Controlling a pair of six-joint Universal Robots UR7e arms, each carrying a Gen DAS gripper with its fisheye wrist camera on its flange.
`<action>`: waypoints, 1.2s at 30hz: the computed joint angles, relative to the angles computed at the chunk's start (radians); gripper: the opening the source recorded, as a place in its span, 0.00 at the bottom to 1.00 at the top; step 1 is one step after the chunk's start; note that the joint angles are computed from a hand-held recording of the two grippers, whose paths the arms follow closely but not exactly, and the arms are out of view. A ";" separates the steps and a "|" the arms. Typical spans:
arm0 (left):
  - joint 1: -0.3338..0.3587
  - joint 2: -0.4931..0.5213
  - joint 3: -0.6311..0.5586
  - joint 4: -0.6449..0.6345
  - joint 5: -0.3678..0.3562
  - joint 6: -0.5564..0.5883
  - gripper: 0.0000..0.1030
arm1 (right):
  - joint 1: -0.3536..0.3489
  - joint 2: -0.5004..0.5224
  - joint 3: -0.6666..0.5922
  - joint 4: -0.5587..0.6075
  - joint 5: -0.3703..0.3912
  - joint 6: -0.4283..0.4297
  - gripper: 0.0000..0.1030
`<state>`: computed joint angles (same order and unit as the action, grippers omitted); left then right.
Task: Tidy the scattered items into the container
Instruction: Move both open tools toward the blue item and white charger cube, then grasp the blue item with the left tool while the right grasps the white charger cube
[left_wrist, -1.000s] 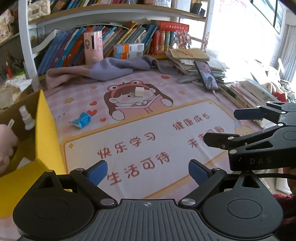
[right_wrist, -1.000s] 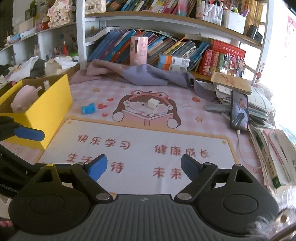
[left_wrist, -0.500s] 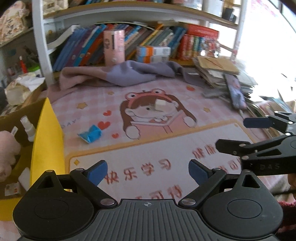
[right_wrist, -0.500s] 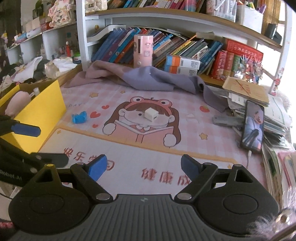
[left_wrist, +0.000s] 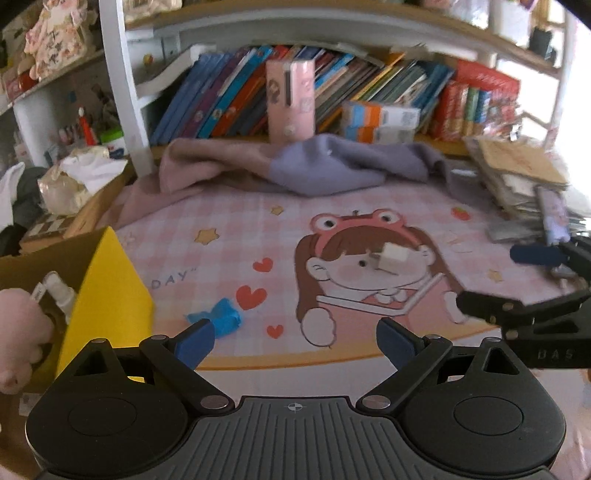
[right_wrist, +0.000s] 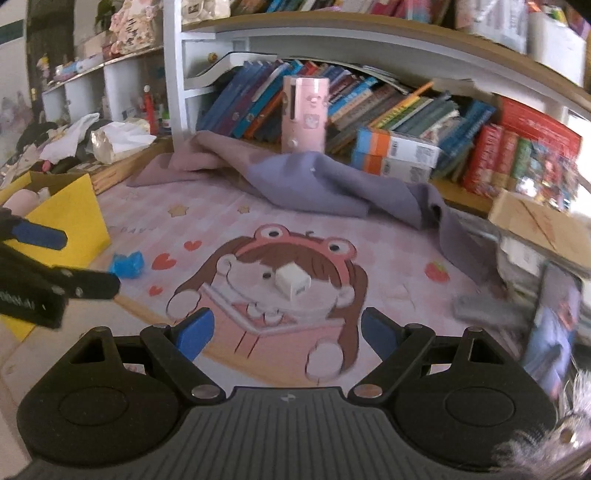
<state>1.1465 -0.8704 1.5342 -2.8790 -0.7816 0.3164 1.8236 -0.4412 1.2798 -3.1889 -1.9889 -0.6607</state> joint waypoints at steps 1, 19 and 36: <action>0.005 0.018 -0.018 -0.001 0.007 0.001 0.93 | -0.006 0.017 -0.032 0.015 0.014 -0.010 0.84; 0.095 0.205 -0.260 0.012 0.163 -0.184 0.80 | -0.074 0.246 -0.398 0.195 0.104 -0.153 0.66; 0.108 0.224 -0.280 -0.016 0.161 -0.170 0.40 | -0.104 0.286 -0.444 0.189 0.174 -0.141 0.47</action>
<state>1.2545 -0.6462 1.2541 -2.8946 -0.6205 0.1464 1.7192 -0.1550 0.8357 -2.9994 -1.8146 -0.8018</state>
